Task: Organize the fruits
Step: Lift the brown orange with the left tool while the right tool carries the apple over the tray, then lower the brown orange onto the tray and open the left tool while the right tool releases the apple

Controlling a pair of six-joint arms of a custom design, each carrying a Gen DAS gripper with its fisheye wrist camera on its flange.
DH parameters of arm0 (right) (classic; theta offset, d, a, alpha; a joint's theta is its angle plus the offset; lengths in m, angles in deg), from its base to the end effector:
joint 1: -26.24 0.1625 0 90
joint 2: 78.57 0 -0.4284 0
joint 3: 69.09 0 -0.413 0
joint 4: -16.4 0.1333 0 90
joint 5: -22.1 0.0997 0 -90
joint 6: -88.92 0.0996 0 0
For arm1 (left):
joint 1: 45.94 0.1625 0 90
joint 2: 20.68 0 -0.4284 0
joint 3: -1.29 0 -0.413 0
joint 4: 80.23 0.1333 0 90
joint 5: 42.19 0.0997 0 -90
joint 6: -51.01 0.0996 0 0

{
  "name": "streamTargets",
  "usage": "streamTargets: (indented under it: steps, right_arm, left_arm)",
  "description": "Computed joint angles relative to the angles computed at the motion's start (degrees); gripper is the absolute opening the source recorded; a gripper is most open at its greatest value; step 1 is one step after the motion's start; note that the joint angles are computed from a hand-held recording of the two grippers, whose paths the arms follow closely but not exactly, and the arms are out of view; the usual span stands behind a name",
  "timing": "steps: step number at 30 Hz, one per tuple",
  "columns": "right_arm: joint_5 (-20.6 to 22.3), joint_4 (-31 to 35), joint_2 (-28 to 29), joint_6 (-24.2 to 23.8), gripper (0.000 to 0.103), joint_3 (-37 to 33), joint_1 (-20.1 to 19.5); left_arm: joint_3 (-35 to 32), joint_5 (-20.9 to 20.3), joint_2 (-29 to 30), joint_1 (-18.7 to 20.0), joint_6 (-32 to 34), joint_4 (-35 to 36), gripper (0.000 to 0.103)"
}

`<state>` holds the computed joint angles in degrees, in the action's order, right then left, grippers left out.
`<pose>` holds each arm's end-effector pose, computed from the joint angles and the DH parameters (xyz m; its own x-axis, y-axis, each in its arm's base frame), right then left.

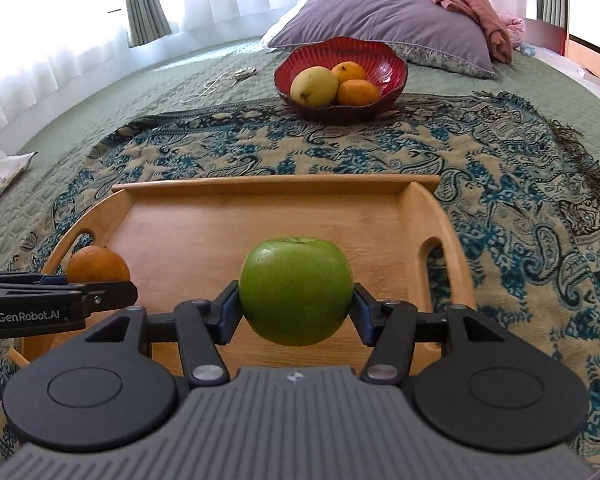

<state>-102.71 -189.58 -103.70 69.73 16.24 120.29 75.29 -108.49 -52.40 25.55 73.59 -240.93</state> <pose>0.1269 -0.7096 0.0225 -0.7919 0.2055 0.5750 -0.3177 0.6655 -0.6754 -0.0899 -0.8147 0.0771 -0.7506 0.4211 -0.5092 0.6145 0.7281 -0.3037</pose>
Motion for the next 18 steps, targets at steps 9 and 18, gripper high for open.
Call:
streamTargets:
  steps: [9,18]
  right_arm:
    - [0.24,-0.63,1.01,-0.54,0.059,-0.42,-0.33]
    - [0.91,-1.36,1.35,-1.4,0.059,-0.22,-0.46]
  left_arm:
    - [-0.32,-0.17,0.72,0.31,-0.22,0.07,0.048]
    - [-0.66,0.05,1.1,0.45,0.61,-0.02,0.048]
